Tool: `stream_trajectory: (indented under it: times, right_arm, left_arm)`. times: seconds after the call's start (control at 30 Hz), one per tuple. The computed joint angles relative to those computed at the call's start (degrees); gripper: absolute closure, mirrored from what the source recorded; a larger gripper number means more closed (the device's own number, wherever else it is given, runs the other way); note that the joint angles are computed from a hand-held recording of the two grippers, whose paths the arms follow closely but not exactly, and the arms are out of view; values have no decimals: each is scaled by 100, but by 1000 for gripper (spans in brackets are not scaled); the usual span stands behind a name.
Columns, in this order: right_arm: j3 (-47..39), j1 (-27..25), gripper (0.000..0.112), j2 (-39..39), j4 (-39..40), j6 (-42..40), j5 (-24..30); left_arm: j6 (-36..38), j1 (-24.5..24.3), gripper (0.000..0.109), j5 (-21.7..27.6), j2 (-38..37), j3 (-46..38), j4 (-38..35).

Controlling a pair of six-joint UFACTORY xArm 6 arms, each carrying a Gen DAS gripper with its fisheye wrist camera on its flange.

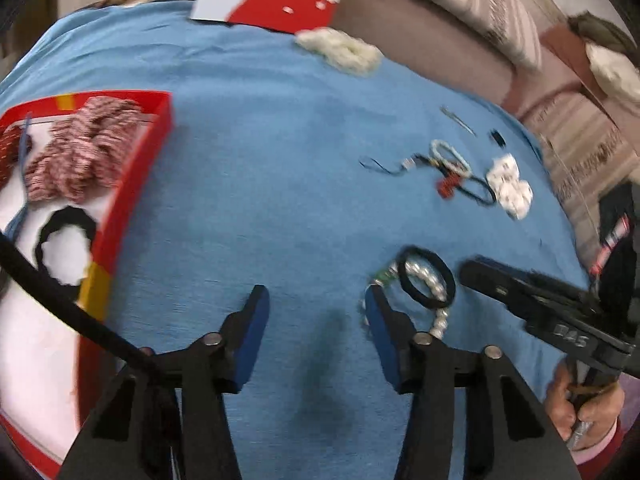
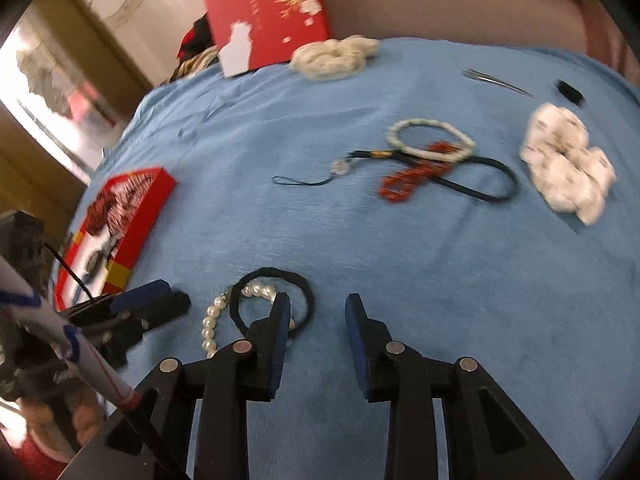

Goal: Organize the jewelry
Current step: 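Grasp pearl bracelet with left tool while right tool grasps black hair tie, then lower pearl bracelet and black hair tie into the tray, open both tools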

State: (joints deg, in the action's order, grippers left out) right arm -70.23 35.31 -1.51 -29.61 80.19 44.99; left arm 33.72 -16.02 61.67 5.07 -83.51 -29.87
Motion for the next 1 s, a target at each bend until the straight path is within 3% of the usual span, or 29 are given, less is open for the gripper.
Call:
stream_trajectory:
  times: [0.07,0.1,0.13,0.17,0.3,0.47,0.5,0.53,0.57,0.7,0.8,1.0]
  right_arm:
    - [-400,14,82,394,34,-338,310]
    - [-501,57,91,466,-88,-359,461]
    - [-700,120,108,576,-130,-479,852]
    - [-825,188,108,616,-192,-517,1249]
    - [-498,258,108,234,-390,4,1917]
    - [323,55,107,-415,-355,459,1280]
    - [353,42,106,-422,-365,479,1221]
    - [347,47,104,-395,-395,489,1204]
    - [291,77,103,-333,-464,484,1257]
    - [-1,271,105,-82,-757,457,1655]
    - [-37,329,107,-58,-883,663,1612]
    - [-407,492,108,42,-1160,888,1723]
  left_arm:
    - [92,-91,61,-153,-86,132,27]
    - [120,-108,61,-143,-86,139,9]
    - [155,-130,61,-110,-83,141,-18]
    - [199,-158,61,-108,-94,160,-33]
    - [423,-274,61,-97,-152,243,-24]
    - [673,-625,62,-711,-477,767,448]
    - [690,-673,69,-821,-525,849,492]
    - [710,-717,92,-929,-572,930,540]
    - [699,-745,100,-976,-591,962,569]
    - [686,-616,100,-714,-547,775,168]
    - [820,-415,100,-650,-646,640,-304]
    - [1052,316,100,-457,-680,118,-1138]
